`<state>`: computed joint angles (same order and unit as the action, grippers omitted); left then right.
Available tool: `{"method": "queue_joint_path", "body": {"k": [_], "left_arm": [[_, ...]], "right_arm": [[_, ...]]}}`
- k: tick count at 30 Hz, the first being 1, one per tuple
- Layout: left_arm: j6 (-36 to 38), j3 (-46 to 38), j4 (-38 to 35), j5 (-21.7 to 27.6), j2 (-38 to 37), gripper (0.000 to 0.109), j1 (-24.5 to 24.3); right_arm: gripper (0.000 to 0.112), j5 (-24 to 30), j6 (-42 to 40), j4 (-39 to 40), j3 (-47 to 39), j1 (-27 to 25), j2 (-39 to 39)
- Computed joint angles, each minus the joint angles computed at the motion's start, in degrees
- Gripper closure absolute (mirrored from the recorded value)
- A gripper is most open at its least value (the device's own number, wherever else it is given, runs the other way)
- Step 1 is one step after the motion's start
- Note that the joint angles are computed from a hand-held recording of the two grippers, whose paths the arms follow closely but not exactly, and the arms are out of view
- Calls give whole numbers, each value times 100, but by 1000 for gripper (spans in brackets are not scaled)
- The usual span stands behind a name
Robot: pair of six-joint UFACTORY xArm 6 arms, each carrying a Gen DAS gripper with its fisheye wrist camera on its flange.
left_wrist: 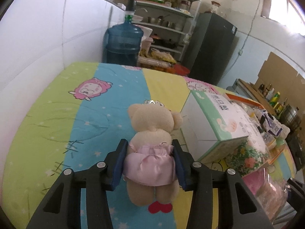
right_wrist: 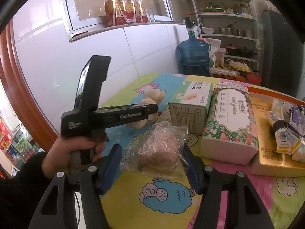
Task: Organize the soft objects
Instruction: 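Grasp the pink-dressed teddy bear with the left gripper while the right gripper grasps the bagged bread, then carry the teddy bear with the left gripper while the right gripper carries the bagged bread toward the box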
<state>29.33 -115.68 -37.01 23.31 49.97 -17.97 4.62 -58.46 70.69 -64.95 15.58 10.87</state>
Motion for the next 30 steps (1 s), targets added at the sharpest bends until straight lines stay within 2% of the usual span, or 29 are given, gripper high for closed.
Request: {"method": "queue_joint_path", "body": {"k": [5, 9, 16, 22, 30], "left_arm": [[639, 696, -728, -391, -533, 61, -47], [1420, 1231, -1484, -648, -1031, 61, -169], [2384, 1508, -2347, -688, -1512, 61, -459], [2551, 1431, -2485, -598, -1598, 61, -767], [2269, 1072, -2230, -533, -1400, 61, -1134]], "right_arm": [[50, -126, -265, 279, 54, 44, -127], [50, -259, -718, 767, 94, 66, -265], [50, -421, -1654, 1759, 228, -111, -608], [50, -520, -2397, 2563, 328, -402, -897], [50, -475, -3307, 3509, 414, -958, -1183]]}}
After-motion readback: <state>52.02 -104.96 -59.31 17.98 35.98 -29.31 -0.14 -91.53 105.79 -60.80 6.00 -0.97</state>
